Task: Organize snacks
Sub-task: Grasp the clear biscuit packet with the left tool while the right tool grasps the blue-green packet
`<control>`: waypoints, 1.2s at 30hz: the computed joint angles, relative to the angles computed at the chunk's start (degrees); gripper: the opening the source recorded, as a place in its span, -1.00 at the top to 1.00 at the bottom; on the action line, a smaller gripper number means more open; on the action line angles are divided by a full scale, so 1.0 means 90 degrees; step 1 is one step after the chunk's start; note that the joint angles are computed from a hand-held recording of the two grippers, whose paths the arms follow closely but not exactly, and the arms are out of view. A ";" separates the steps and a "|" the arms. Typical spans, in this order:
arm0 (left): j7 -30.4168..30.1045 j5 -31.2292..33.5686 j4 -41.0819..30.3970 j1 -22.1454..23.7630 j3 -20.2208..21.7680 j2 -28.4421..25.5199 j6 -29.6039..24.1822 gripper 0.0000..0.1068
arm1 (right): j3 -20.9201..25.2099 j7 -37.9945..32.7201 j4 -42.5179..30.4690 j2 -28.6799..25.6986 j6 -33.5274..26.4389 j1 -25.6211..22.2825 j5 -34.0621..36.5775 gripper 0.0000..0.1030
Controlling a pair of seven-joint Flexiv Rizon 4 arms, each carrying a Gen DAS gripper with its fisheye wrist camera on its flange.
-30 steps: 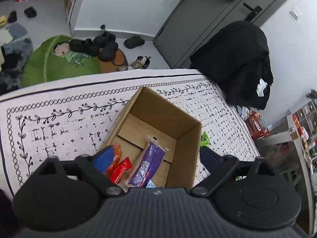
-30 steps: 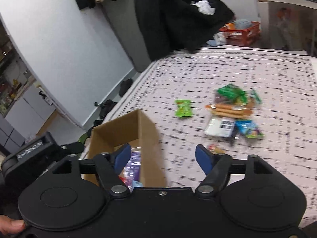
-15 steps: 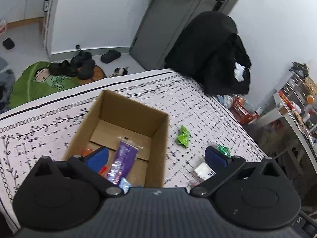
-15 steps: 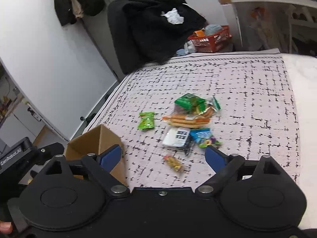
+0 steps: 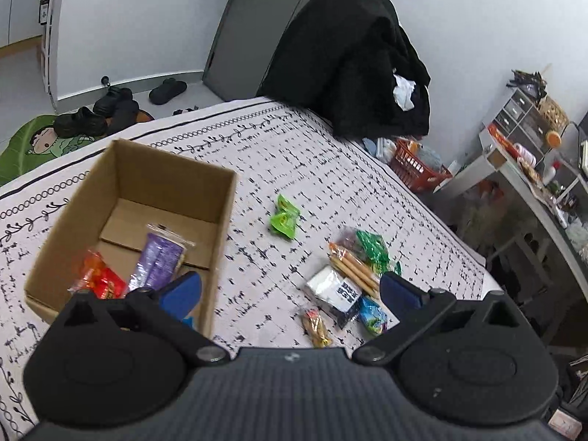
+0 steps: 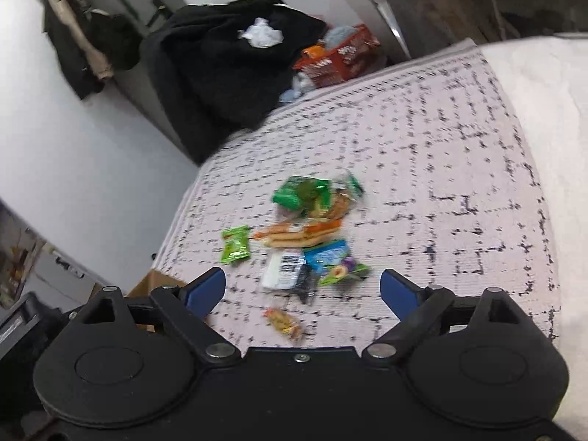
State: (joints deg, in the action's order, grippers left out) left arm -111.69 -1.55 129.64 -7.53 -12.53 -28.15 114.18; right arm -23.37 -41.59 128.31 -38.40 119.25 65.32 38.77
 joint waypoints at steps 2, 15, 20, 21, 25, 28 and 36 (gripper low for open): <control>0.0090 -0.0201 -0.0095 -0.0368 0.0230 -0.0074 -0.0009 -0.92 | 0.0379 0.0103 -0.0036 -0.0028 0.0207 -0.0420 -0.0108 -0.76; 0.0362 -0.1112 -0.0693 -0.1448 0.0674 -0.0805 -0.0208 -0.30 | 0.2023 0.0020 -0.0439 -0.0367 0.0498 -0.2427 -0.1158 -0.45; 0.0309 -0.1317 -0.0973 -0.1497 0.0624 -0.1143 -0.0406 -0.07 | 0.2463 0.0173 -0.0536 -0.0589 0.0774 -0.3016 -0.1590 -0.36; 0.0308 -0.1345 -0.1045 -0.1511 0.0622 -0.1215 -0.0460 -0.04 | 0.2485 0.0184 -0.0563 -0.0626 0.0750 -0.3080 -0.1658 -0.30; 0.0293 -0.1484 -0.1315 -0.1662 0.0707 -0.1459 -0.0628 0.10 | 0.2544 0.0242 -0.0664 -0.0766 0.0747 -0.3297 -0.1885 -0.25; 0.0333 -0.1584 -0.1559 -0.1819 0.0814 -0.1648 -0.0816 0.15 | 0.2573 0.0268 -0.0734 -0.0866 0.0832 -0.3416 -0.2000 -0.25; 0.0304 -0.1891 -0.1985 -0.2408 0.1379 -0.1960 -0.1301 0.31 | 0.2496 0.0105 -0.0888 -0.1043 0.0779 -0.3433 -0.2251 -0.24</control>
